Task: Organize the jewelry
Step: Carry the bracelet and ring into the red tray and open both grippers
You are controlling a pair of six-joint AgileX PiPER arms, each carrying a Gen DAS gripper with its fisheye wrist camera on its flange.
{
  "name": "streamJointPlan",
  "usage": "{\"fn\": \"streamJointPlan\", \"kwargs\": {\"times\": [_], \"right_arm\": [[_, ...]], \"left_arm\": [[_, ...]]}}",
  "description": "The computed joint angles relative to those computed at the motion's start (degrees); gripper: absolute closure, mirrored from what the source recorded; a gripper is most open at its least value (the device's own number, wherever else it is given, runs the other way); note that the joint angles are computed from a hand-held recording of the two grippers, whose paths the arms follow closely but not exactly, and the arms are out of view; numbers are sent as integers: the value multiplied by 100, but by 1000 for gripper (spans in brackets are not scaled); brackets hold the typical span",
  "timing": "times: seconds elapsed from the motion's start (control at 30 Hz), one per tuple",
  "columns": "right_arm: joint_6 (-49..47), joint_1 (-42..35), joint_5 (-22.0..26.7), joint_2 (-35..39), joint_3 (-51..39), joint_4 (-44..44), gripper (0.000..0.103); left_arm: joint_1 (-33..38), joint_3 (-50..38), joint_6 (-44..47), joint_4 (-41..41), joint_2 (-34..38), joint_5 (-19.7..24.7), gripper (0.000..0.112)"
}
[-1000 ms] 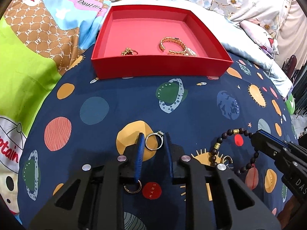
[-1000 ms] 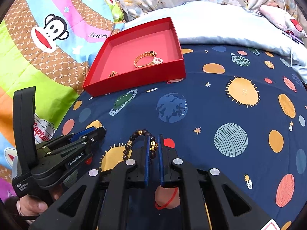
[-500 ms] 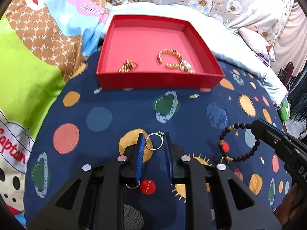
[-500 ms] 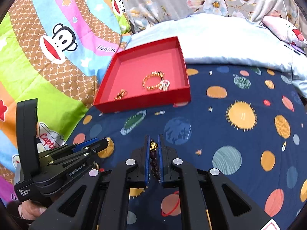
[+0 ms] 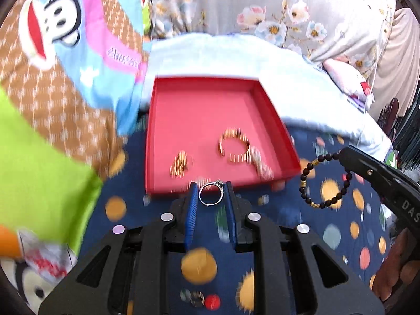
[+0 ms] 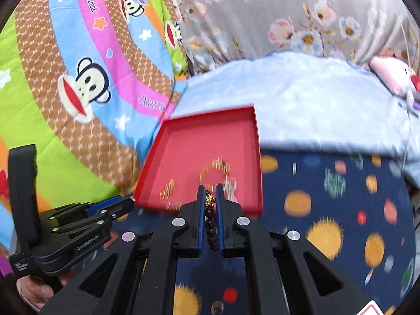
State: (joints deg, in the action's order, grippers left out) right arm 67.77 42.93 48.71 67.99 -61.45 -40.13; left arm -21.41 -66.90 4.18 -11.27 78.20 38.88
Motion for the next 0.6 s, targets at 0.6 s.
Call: {"fn": "streamJointPlan", "kwargs": {"times": [0.6], "right_arm": [[-3314,-2539,-1229,2929,-2786,2503,96]], "left_arm": [[87,-4486,-373,506,3396,744,93]]}}
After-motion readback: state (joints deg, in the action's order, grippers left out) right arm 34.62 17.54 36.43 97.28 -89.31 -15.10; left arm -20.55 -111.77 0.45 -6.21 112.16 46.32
